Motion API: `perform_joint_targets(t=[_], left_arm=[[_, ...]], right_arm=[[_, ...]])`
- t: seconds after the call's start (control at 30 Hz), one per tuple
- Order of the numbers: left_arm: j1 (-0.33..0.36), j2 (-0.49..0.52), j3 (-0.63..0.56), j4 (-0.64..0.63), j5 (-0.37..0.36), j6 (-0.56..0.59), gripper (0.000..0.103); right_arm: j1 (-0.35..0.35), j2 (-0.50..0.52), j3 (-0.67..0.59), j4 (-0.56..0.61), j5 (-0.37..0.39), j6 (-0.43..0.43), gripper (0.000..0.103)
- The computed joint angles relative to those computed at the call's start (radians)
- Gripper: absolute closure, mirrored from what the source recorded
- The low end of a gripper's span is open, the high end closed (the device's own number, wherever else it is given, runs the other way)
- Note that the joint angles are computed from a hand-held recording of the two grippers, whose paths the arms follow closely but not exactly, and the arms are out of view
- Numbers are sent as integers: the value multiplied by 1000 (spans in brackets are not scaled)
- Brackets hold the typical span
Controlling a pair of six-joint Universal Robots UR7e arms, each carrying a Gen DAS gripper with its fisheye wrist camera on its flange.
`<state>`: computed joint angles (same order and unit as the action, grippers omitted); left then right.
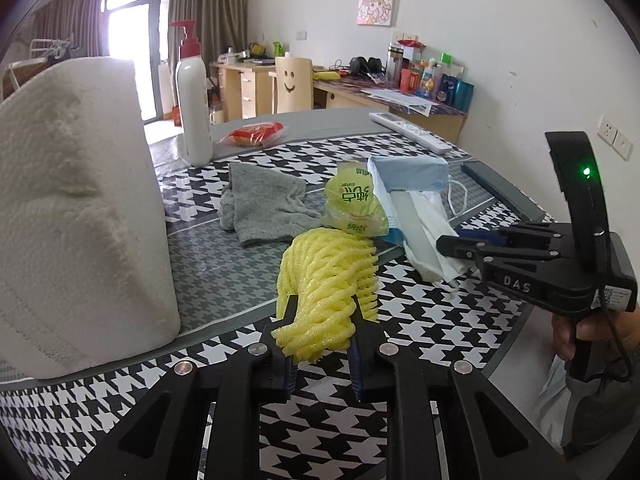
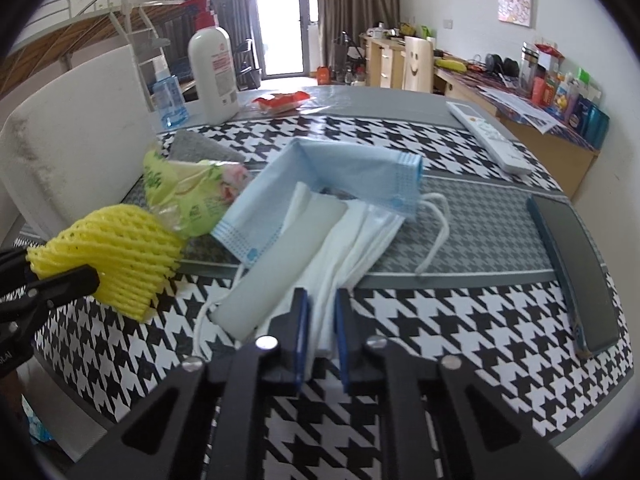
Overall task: Organize soft objects
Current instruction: 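Grasp the white face masks with the right gripper while the left holds the net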
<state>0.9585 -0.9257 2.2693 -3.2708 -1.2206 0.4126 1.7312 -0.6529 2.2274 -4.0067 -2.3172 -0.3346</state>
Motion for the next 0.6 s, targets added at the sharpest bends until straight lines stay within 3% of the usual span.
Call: perform_joint_targets(t=[0.37, 0.6], left_arm=[[-2, -39, 29, -33, -14, 4, 81], [-5, -65, 48, -53, -19, 10, 81]], right_arm=[[16, -36, 37, -63, 59, 28, 91], [43, -43, 49, -98, 49, 19, 91]])
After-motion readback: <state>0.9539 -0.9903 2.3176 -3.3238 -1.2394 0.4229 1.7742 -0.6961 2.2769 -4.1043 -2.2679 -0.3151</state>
